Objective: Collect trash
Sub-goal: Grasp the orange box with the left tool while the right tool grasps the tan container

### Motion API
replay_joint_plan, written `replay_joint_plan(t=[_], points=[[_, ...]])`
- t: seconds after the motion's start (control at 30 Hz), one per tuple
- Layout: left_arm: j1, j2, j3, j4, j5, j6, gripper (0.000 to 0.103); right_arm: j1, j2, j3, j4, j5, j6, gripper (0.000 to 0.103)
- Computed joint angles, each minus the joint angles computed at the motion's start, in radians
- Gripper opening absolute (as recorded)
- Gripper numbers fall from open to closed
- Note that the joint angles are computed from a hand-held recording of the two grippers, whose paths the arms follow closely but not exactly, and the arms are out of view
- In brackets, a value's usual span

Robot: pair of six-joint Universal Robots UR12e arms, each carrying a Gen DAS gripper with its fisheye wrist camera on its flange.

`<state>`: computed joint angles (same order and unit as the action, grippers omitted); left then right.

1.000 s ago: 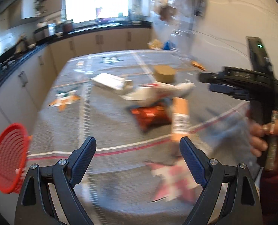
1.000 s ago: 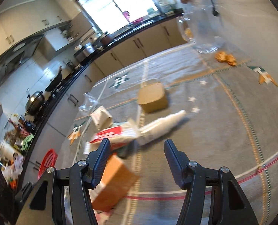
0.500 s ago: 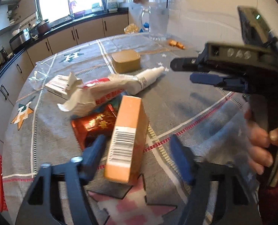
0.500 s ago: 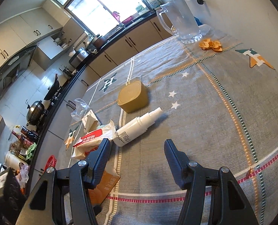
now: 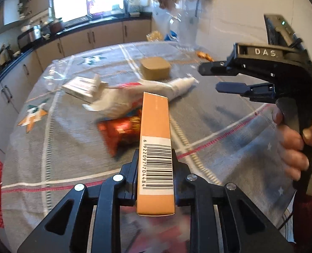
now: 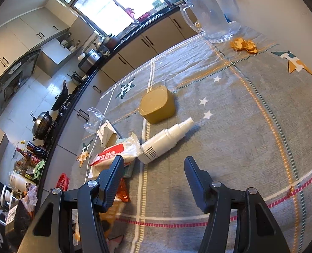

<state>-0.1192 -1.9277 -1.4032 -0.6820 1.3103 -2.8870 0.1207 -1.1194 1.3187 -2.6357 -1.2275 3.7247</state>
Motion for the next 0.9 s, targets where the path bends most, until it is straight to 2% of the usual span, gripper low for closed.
replay_joint_plan(t=[0.07,0.23,0.27,0.33,0.4,0.53,0.63,0.7,0.9], points=[[0.015,0.009,-0.013,0.027,0.003,-0.017,0.023,0.003,0.004,-0.018,0.012,-0.019,-0.008,0.064],[0.051,0.008,-0.022,0.075,0.038,-0.089,0.023,0.023,0.053,-0.141,0.11,-0.103,-0.068,0.065],[0.058,0.006,-0.021,0.079,0.039,-0.103,0.023,0.026,0.066,-0.165,0.127,-0.116,-0.078,0.07],[0.071,0.001,-0.02,0.088,0.038,-0.127,0.023,0.038,0.109,-0.243,0.192,-0.161,-0.116,0.076],[0.08,-0.003,-0.02,0.099,0.042,-0.144,0.023,0.049,0.153,-0.319,0.258,-0.216,-0.134,0.076],[0.086,-0.021,-0.007,0.119,0.058,-0.183,0.023,0.056,0.22,-0.422,0.345,-0.242,-0.138,0.076],[0.084,-0.035,0.003,0.142,0.07,-0.212,0.023,0.066,0.249,-0.467,0.383,-0.263,-0.173,0.076],[0.089,-0.043,0.012,0.141,0.049,-0.243,0.023,0.069,0.259,-0.481,0.393,-0.269,-0.191,0.076],[0.092,-0.056,0.01,0.228,0.046,-0.315,0.023,0.084,0.288,-0.53,0.429,-0.337,-0.259,0.078]])
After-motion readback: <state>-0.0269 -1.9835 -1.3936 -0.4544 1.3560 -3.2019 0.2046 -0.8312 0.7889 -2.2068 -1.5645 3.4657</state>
